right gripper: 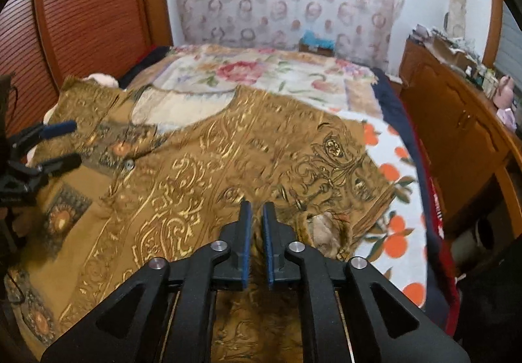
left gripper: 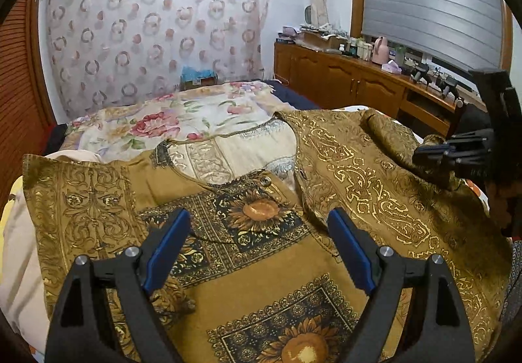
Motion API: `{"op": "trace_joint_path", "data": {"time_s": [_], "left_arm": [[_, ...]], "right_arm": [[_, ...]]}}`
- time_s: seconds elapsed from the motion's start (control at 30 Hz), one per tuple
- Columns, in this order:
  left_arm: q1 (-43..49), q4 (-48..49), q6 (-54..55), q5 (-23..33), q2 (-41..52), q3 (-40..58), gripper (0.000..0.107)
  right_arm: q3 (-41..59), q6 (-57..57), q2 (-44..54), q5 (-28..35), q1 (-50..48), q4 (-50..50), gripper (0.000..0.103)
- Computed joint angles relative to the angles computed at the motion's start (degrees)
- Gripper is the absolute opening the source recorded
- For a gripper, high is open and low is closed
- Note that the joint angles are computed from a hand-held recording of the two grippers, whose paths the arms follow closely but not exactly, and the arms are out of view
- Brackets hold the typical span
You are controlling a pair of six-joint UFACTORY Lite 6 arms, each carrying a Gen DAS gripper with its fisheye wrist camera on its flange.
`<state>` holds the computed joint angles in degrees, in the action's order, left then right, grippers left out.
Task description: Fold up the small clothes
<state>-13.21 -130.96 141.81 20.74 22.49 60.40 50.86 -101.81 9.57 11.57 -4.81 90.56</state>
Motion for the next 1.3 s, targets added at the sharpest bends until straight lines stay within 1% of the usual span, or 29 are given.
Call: {"op": "trace_joint_path", "data": {"time_s": [0.1, 0.2, 0.3, 0.4, 0.47, 0.53, 0.63, 0.83, 0.97, 1.0, 1.07, 1.13, 1.2, 1.3], "left_arm": [[0.4, 3.5, -3.2, 0.0, -0.2, -0.1, 0.087], [0.4, 4.5, -2.9, 0.6, -1.0, -1.0, 0.087], [0.0, 4.4, -2.2, 0.8, -1.6, -1.6, 0.087], [0.2, 5.9, -3.4, 1.6, -2.1, -2.3, 0.087], [0.2, 5.4, -3.0, 1.9, -2.3, -2.7, 0.087], [0.2, 5.7, -3.7, 1.8, -2.2, -2.6, 0.087], [0.2, 6.2, -4.3, 1.7, -1.9, -2.4, 0.087], [0.2, 6.0, -4.2, 1.6, -1.7, -2.3, 0.087], [-0.2, 5.2, -3.8, 1.2, -1.6, -2.3, 0.087], [-0.2, 4.9, -3.6, 1.2, -1.7, -2.5, 0.087], [-0.2, 4.7, -3.3, 1.4, -1.7, -2.5, 0.087], [-0.1, 4.1, -2.8, 1.7, -1.6, -2.6, 0.087], [0.0, 4.0, -2.7, 1.8, -1.4, -2.7, 0.087], [0.1, 4.4, -3.1, 1.8, -1.2, -2.5, 0.087]], "right_arm": [[-0.3, 2.7, -0.2, -0.4, -0.3, -2.3, 0.023], [-0.9, 5.0, -2.0, -0.8, -1.3, -4.8, 0.031], [-0.5, 4.8, -2.7, -2.4, -3.1, -5.1, 0.036], [2.3, 8.0, 0.3, -4.3, -5.8, -8.2, 0.039], [3.2, 8.9, 1.4, -3.3, -7.3, -8.6, 0.040], [3.3, 6.7, 1.6, -0.4, -9.3, -6.5, 0.040], [3.0, 3.6, 0.9, 0.5, -10.5, -3.8, 0.041], [2.7, 2.2, -2.3, 3.8, -12.9, -1.9, 0.042], [3.9, 2.6, -2.9, 3.0, -13.4, -2.4, 0.046], [4.7, 4.5, -2.0, 2.0, -13.3, -4.0, 0.046], [7.4, 14.4, 2.0, 0.2, -13.1, -13.3, 0.046], [9.8, 22.8, 6.3, 0.1, -13.2, -21.2, 0.046], [11.0, 23.3, 9.8, 1.2, -13.6, -21.1, 0.046], [13.1, 23.7, 14.3, 4.5, -14.5, -20.3, 0.047]]}}
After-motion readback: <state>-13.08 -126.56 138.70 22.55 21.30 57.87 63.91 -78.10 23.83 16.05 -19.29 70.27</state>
